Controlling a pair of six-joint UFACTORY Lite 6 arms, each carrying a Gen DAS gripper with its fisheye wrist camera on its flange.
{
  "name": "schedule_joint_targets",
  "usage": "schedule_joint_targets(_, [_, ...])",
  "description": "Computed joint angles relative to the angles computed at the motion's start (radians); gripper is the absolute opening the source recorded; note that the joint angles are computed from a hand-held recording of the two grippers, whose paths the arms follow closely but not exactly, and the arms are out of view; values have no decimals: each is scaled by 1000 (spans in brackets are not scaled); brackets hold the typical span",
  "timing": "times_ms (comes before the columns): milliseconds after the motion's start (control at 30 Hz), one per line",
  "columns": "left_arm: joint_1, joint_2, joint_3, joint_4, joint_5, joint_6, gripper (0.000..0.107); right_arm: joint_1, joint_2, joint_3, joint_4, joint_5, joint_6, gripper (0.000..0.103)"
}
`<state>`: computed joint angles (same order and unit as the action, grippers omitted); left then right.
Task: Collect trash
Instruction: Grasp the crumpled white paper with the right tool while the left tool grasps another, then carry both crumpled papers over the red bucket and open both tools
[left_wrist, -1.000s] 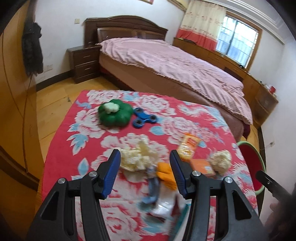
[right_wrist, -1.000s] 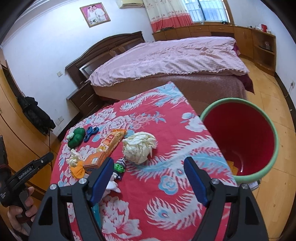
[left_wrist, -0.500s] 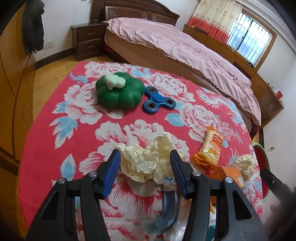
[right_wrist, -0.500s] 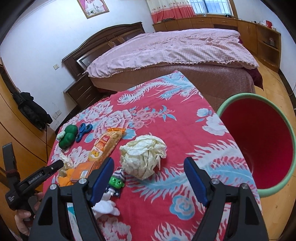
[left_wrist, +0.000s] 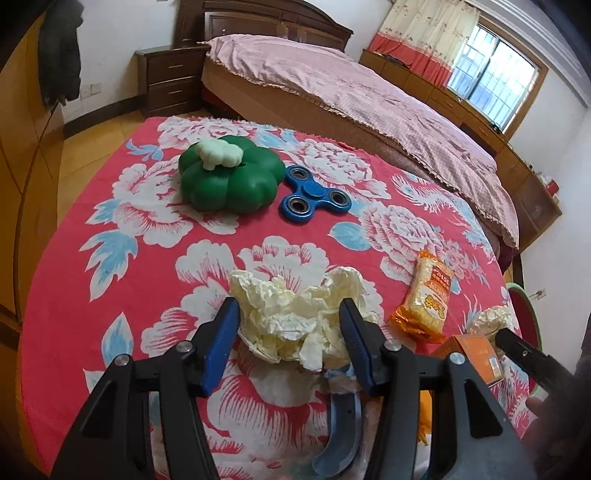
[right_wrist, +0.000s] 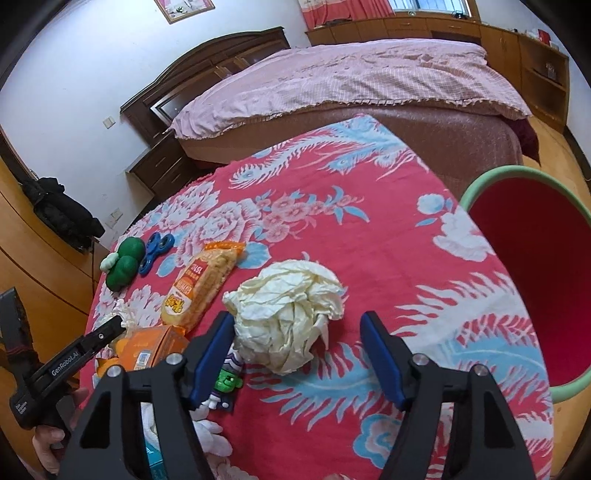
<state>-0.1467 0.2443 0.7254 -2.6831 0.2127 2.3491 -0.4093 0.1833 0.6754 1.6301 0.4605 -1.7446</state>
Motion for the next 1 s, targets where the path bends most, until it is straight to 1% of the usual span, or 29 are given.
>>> schedule_joint_targets(100, [18, 5, -2, 125, 8, -135, 55, 5, 8, -2, 8, 11, -8, 65])
schedule_joint_targets(133, [28, 8, -1, 205, 15, -217, 55, 4, 14, -1, 2, 20, -4, 62])
schedule_joint_targets(167, [34, 6, -4, 254, 21, -267, 51, 0, 20, 4, -19, 31, 13, 61])
schedule_joint_targets(200, [47, 5, -8, 331, 43, -345, 48, -7, 25, 5, -31, 53, 21, 56])
schedule_joint_targets(233, [56, 2, -14, 377, 59, -395, 42, -6, 24, 0, -22, 61, 10, 50])
schedule_joint_targets(267, [66, -6, -23, 416, 76, -441, 36, -5, 22, -4, -12, 68, -6, 49])
schedule_joint_targets(300, [71, -18, -33, 424, 87, -453, 33, -4, 12, -14, -4, 72, -23, 45])
schedule_joint_targets(333, [76, -28, -41, 429, 95, -458, 28, 0, 1, -23, 5, 69, -36, 43])
schedule_joint_targets(400, [90, -42, -53, 465, 117, -496, 23, 6, -11, -35, 15, 69, -50, 41])
schedule_joint_targets(433, [95, -46, -56, 481, 125, -514, 17, 8, -13, -37, 17, 68, -51, 40])
schedule_joint_targets(467, [102, -55, -64, 492, 136, -525, 6, 5, -18, -42, 19, 69, -54, 40])
schedule_joint_targets(533, [116, -79, -84, 510, 158, -545, 6, -3, -44, -60, 22, 70, -58, 39])
schedule_joint_targets(633, [118, -146, -128, 478, 155, -510, 5, -21, -104, -94, 25, 69, -70, 39])
schedule_joint_targets(767, [125, -249, -180, 503, 154, -530, 4, -56, -178, -126, -17, 88, -35, 39])
schedule_joint_targets(867, [115, -336, -219, 517, 138, -541, 4, -83, -257, -164, -61, 106, -1, 39])
schedule_joint_targets(1000, [80, -468, -266, 592, 101, -621, 4, -124, -362, -212, -133, 142, 61, 39])
